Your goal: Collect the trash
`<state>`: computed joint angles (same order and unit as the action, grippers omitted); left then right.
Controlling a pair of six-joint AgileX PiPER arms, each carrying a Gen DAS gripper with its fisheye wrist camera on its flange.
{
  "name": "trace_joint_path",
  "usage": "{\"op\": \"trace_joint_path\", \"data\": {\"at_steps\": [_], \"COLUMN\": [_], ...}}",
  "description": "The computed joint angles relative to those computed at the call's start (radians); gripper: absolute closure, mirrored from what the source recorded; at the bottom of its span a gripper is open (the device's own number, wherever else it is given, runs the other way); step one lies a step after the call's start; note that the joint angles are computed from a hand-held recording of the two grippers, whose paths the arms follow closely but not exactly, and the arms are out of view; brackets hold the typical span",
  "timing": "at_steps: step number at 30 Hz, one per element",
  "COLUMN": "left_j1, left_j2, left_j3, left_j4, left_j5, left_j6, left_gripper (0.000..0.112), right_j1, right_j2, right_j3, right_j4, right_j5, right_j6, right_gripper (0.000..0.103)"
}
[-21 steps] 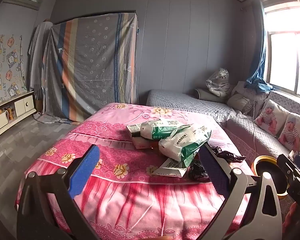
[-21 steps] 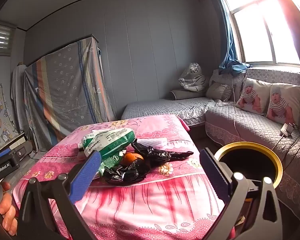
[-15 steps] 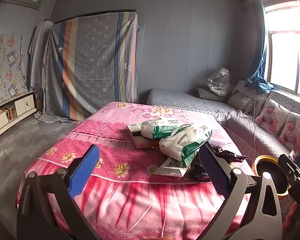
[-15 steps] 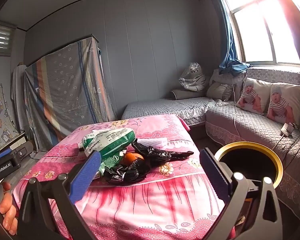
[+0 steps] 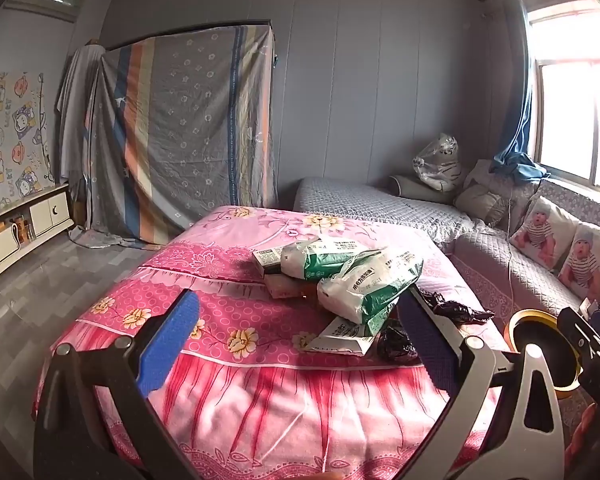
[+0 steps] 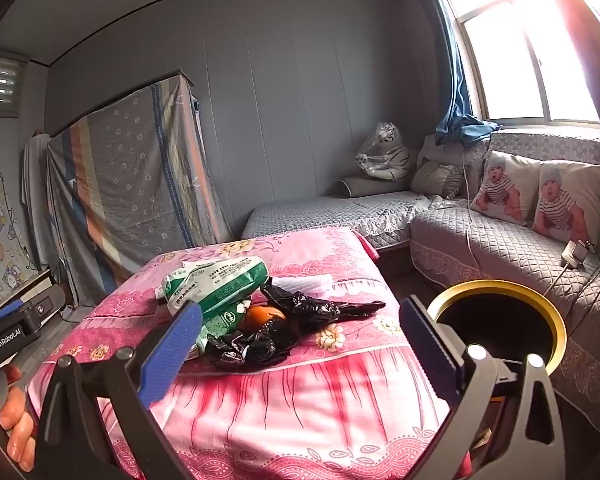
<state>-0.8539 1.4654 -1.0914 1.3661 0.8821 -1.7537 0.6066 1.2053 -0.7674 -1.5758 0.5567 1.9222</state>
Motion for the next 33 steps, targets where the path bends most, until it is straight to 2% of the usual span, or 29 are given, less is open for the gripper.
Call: {"op": "trace_joint_path", "data": {"at_steps": [5,23,33], "left_j1": [-0.004,-0.021,-0.014], "left_j2": [-0.001,0.000,-0.004], "left_j3": [-0.010,-0.015,-0.013], "left_j4": [-0.009,-0.011,-0.024], "left_j5": [-0.001,0.016,-0.002], "left_j6": [0.016,0.029,0.034], "left_gripper": [0.017,0.017,0.017], "right_j1": [-0.027,-0.034,-0.036], "right_j2": [-0.004,-0.017,-0.008], "right_j3": [0.007,-0.002,0.000], "right_j4": [-0.008,0.044,0.033], "right_j5": [-0.031,-0.047,-0.049], "right_j6": [0.008,-0.045,-0.029], "right_gripper": [0.008,0.008,0.008]}}
